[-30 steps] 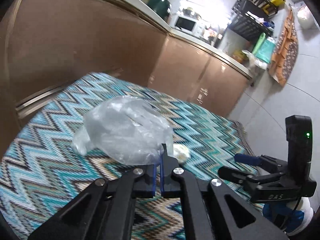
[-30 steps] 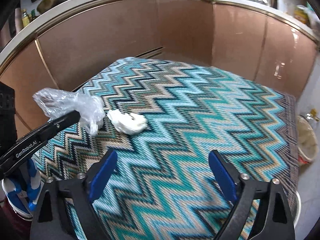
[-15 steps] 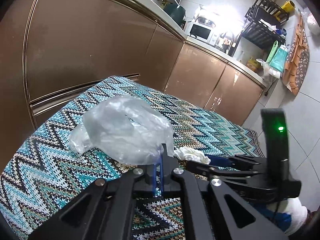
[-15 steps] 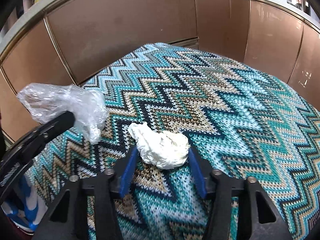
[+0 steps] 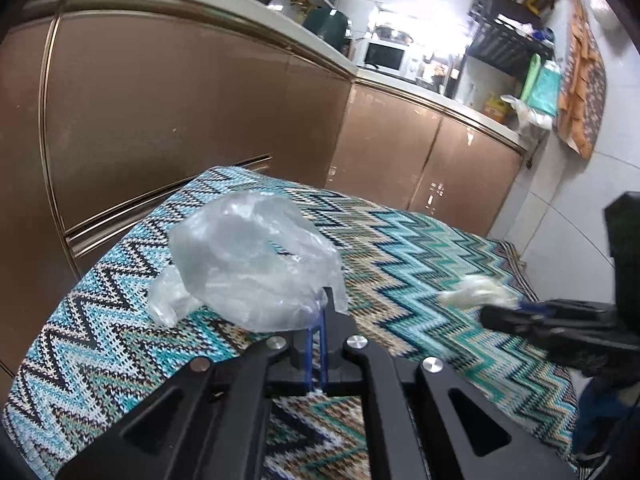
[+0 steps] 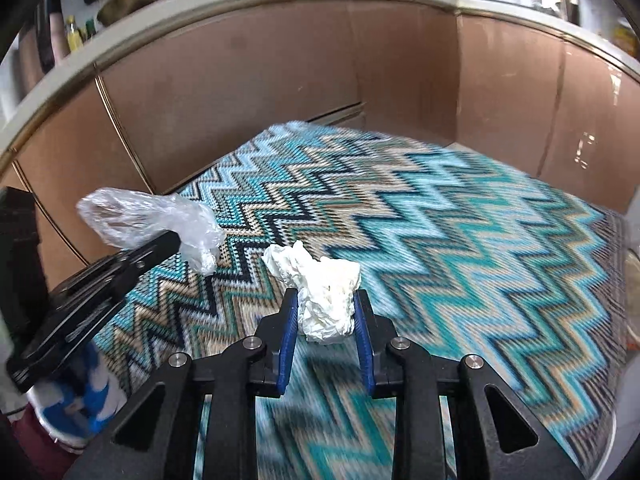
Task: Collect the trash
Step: 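Grasp the clear plastic bag with left gripper while right grasps white tissue, then carry plastic bag and tissue over the white-rimmed bin and open both grippers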
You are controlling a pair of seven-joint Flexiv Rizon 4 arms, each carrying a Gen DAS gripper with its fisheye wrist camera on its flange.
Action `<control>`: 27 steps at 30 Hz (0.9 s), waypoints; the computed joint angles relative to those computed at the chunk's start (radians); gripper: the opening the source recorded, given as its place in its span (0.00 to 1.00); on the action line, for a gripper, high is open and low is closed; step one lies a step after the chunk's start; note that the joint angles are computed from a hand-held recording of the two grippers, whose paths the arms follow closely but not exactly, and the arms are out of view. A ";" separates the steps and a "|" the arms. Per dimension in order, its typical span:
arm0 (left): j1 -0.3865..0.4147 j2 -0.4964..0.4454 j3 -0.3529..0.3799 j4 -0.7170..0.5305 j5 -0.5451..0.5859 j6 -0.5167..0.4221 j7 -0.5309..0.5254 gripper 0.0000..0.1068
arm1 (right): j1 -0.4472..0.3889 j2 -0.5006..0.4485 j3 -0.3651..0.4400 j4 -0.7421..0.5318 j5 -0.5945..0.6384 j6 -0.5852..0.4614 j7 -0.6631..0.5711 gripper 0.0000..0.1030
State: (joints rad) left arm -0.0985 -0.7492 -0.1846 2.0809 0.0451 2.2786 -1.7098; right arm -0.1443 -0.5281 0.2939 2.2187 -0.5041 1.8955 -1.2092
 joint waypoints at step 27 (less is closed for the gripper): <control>-0.076 -0.090 -0.584 -0.406 0.263 -0.604 0.205 0.02 | -0.339 0.152 -0.339 0.424 0.096 0.380 0.050 0.27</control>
